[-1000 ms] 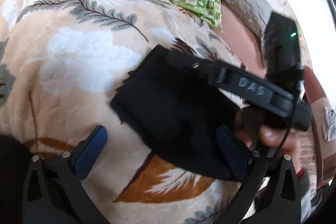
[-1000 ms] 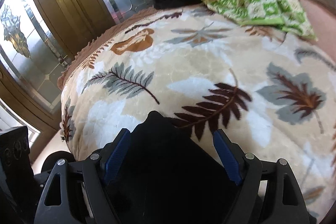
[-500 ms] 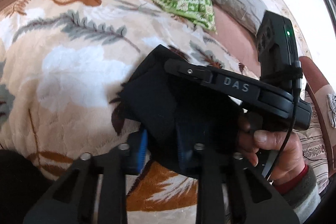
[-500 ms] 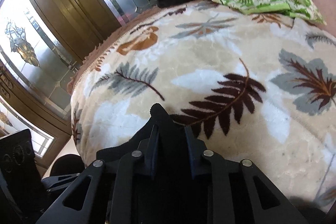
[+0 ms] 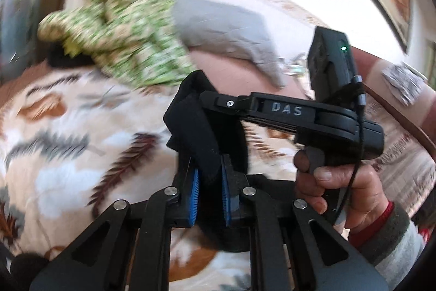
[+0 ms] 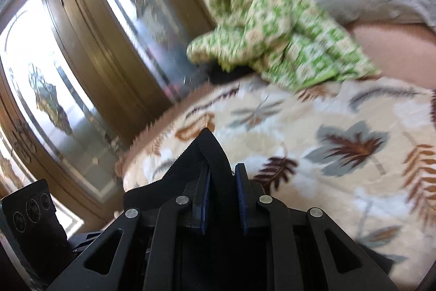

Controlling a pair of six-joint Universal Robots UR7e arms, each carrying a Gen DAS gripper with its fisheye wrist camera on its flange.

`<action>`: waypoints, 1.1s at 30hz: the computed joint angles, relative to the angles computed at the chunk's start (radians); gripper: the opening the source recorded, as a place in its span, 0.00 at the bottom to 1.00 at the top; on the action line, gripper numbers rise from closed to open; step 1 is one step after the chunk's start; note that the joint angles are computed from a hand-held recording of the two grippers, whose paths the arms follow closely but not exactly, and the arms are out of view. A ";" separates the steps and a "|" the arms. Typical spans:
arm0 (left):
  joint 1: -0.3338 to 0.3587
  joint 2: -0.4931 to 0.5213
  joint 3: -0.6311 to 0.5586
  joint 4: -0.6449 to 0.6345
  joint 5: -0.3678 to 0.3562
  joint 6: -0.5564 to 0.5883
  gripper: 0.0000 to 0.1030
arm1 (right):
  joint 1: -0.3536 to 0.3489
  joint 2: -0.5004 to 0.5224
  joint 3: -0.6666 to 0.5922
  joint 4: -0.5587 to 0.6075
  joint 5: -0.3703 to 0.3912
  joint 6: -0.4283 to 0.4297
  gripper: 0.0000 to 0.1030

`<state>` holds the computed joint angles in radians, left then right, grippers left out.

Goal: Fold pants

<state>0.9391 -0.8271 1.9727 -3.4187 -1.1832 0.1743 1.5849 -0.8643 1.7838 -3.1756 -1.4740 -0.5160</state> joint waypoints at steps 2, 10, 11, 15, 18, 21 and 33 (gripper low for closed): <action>-0.019 0.007 0.001 0.004 -0.020 0.020 0.11 | -0.021 -0.041 0.039 -0.029 0.024 0.015 0.16; -0.080 0.093 -0.024 0.067 -0.089 0.073 0.11 | -0.133 -0.207 0.215 -0.163 0.052 0.079 0.13; -0.086 0.104 -0.027 0.080 -0.094 0.073 0.11 | -0.145 -0.223 0.234 -0.176 0.038 0.086 0.13; -0.091 0.159 -0.056 0.166 -0.113 0.078 0.10 | -0.213 -0.280 0.317 -0.248 -0.011 0.160 0.18; -0.092 0.189 -0.074 0.229 -0.112 0.077 0.10 | -0.278 -0.320 0.376 -0.291 0.004 0.231 0.36; -0.081 0.179 -0.081 0.332 -0.144 0.064 0.12 | -0.359 -0.353 0.430 -0.328 0.095 0.329 0.71; -0.056 0.067 -0.011 0.246 -0.066 0.122 0.46 | -0.323 -0.292 0.416 -0.245 0.021 0.296 0.80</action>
